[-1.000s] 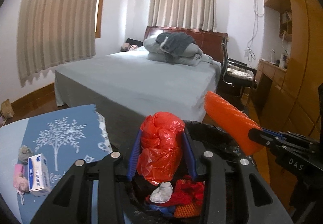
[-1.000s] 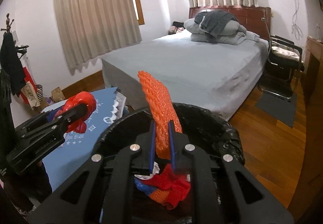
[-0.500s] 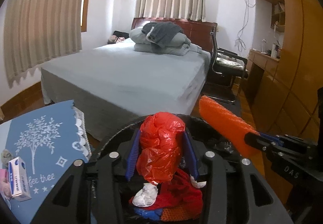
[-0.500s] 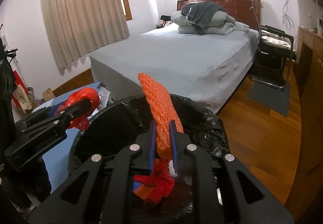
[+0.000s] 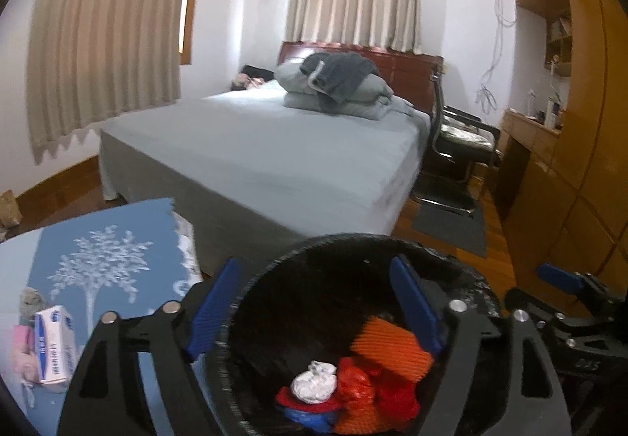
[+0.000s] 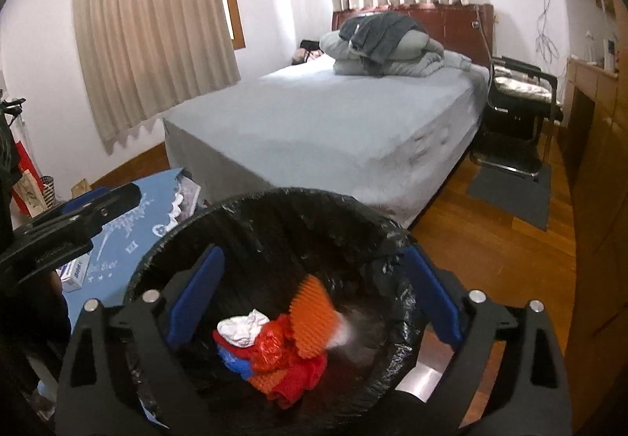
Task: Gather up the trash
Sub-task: 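Move both tools back over the remaining items on the table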
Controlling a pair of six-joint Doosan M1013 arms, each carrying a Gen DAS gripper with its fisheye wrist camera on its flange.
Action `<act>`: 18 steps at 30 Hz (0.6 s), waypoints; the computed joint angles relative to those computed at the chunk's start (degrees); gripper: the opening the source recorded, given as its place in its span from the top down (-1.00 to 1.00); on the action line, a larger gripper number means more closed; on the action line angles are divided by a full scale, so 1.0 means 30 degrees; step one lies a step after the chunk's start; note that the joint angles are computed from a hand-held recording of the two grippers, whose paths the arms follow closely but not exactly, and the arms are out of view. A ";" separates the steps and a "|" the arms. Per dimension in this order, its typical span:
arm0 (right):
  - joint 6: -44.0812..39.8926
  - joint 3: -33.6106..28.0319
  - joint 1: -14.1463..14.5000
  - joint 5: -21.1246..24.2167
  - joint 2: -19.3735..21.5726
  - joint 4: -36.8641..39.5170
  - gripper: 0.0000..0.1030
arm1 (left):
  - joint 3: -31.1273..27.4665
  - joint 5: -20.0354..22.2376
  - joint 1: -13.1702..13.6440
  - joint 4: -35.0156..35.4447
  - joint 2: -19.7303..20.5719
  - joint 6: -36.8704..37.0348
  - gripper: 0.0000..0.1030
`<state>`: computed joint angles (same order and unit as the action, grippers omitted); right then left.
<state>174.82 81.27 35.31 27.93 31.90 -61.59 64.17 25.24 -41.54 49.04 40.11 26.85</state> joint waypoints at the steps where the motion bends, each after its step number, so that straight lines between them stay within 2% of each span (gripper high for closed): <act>1: -0.0079 -0.0083 0.0034 0.0030 0.0017 -0.0001 -0.81 | 0.0117 0.0083 0.0019 0.0334 -0.0092 -0.0315 -0.60; 7: 0.0151 -0.0500 0.0317 -0.0164 0.0102 -0.0399 -0.86 | 0.1598 0.1039 0.0100 0.3582 -0.1087 -0.3604 -0.74; 13: -0.0035 -0.1190 0.0613 -0.0367 0.0435 -0.0164 -0.88 | 0.2805 0.2227 0.0158 0.5020 -0.1810 -0.5240 -0.77; 18: -0.1906 -0.2356 0.0869 -0.0706 0.1097 0.1407 -0.88 | 0.3989 0.3161 0.0308 0.6076 -0.2428 -0.6780 -0.77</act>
